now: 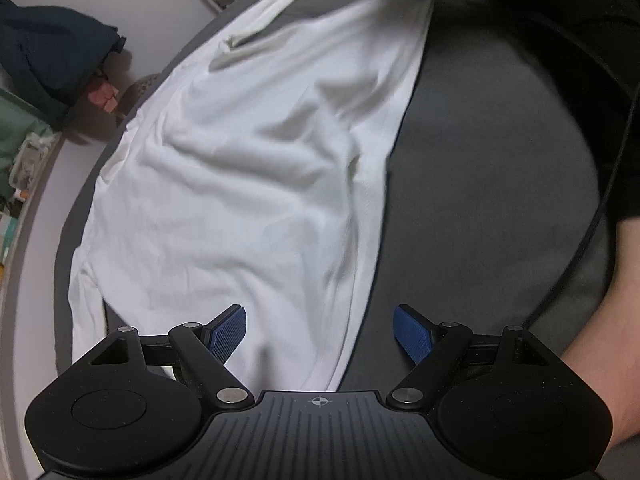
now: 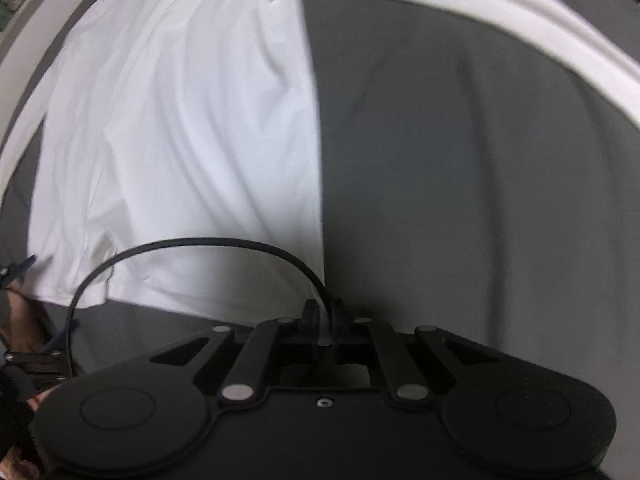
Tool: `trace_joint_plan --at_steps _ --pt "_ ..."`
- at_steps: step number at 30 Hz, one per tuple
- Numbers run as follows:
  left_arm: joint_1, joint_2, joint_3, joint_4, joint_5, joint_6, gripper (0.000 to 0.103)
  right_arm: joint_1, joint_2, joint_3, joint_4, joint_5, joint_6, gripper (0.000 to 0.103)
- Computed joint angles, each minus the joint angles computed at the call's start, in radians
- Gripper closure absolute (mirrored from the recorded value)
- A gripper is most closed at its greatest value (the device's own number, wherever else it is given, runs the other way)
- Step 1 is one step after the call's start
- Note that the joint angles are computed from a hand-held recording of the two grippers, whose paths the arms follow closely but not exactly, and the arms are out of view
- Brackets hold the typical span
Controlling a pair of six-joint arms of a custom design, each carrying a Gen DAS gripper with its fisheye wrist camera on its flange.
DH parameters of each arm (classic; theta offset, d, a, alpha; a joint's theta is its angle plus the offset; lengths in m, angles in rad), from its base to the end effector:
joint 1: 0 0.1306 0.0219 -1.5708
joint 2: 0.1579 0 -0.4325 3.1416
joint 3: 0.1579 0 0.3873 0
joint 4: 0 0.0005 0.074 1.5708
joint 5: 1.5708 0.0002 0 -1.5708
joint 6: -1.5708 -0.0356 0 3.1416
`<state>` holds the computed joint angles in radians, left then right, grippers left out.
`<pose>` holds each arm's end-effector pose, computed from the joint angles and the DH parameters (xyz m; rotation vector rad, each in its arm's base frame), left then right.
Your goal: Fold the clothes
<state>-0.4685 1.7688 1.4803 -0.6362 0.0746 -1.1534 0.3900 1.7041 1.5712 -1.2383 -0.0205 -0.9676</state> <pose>0.5425 -0.2781 0.3383 1.8354 1.7008 0.1933 0.5100 0.2099 0.3861 0.8491 2.8687 0.2119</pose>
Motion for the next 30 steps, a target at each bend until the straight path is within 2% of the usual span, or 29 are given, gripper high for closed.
trace_joint_plan --at_steps 2,4,9,13,18,22,24,25,27,30 --pt "0.002 -0.004 -0.014 0.033 -0.057 -0.063 0.022 -0.008 -0.002 0.0 -0.035 0.028 -0.002 0.097" --pt "0.008 -0.015 -0.035 0.079 -0.078 -0.114 0.022 -0.015 0.0 -0.008 -0.044 0.046 -0.009 0.097" --pt "0.03 -0.014 0.003 0.018 -0.032 -0.125 0.022 -0.025 0.021 -0.011 -0.033 0.032 -0.034 0.094" --pt "0.04 -0.009 0.05 -0.045 -0.003 -0.201 0.022 -0.034 0.014 -0.011 -0.021 -0.001 -0.049 0.084" --pt "0.076 0.012 0.111 -0.092 0.012 -0.293 0.022 -0.038 -0.012 -0.054 0.022 -0.017 -0.077 0.083" --pt "0.102 0.021 0.149 -0.181 0.009 -0.307 0.022 -0.042 -0.02 -0.066 0.048 -0.023 -0.077 0.081" --pt "0.111 0.013 0.137 -0.181 0.012 -0.297 0.024 -0.043 -0.017 -0.062 0.046 -0.021 -0.063 0.081" --pt "0.112 0.011 0.128 -0.166 0.007 -0.272 0.028 -0.043 -0.016 -0.061 0.047 -0.019 -0.062 0.081" --pt "0.109 0.018 0.123 -0.152 -0.024 -0.221 0.045 -0.043 -0.015 -0.06 0.049 -0.015 -0.053 0.081" --pt "0.105 0.017 0.099 -0.148 -0.035 -0.185 0.047 -0.044 -0.022 -0.071 0.065 -0.013 -0.051 0.081"
